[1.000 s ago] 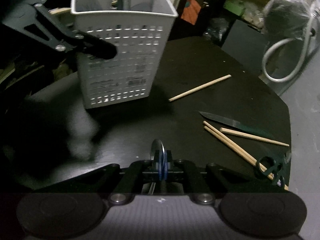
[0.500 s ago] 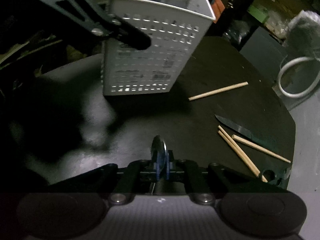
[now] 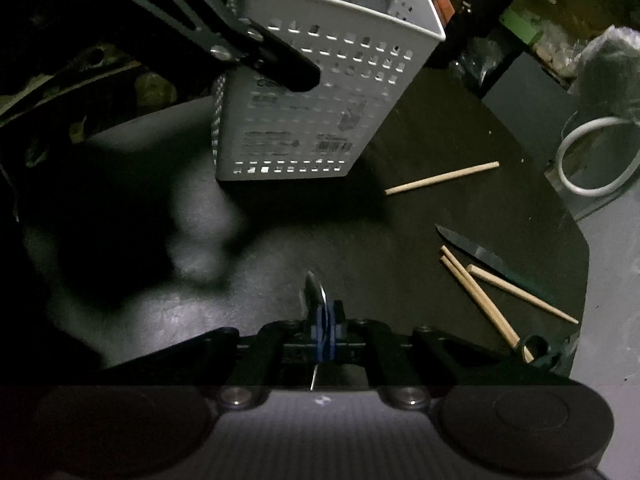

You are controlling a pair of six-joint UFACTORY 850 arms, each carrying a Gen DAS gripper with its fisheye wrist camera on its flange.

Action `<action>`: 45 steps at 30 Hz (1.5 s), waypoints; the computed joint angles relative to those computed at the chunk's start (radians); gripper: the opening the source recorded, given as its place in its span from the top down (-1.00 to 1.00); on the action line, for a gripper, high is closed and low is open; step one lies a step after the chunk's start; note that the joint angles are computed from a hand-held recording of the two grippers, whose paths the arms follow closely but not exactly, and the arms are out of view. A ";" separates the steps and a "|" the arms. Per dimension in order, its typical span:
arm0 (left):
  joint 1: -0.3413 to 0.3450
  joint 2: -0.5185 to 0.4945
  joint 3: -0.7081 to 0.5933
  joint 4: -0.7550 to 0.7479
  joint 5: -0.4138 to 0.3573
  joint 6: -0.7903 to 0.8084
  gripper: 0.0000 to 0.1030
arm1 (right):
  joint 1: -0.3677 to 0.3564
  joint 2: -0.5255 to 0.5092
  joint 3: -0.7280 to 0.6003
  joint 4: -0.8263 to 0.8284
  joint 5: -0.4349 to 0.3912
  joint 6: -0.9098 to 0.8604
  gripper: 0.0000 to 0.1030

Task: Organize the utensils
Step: 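Carry the spoon with the right gripper above the basket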

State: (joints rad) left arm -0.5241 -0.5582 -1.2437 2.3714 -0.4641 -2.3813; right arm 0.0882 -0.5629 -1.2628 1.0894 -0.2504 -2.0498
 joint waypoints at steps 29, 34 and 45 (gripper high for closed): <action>-0.001 -0.001 0.001 0.022 -0.002 -0.019 -0.58 | -0.139 -0.020 -0.100 1.081 -0.645 -0.126 0.91; -0.002 0.000 0.001 0.018 -0.002 -0.018 -0.58 | -0.103 -0.079 -0.175 1.219 -0.716 -0.154 0.91; -0.006 0.005 0.010 0.020 -0.008 -0.032 -0.57 | -0.032 -0.065 -0.105 1.282 -0.676 -0.321 0.90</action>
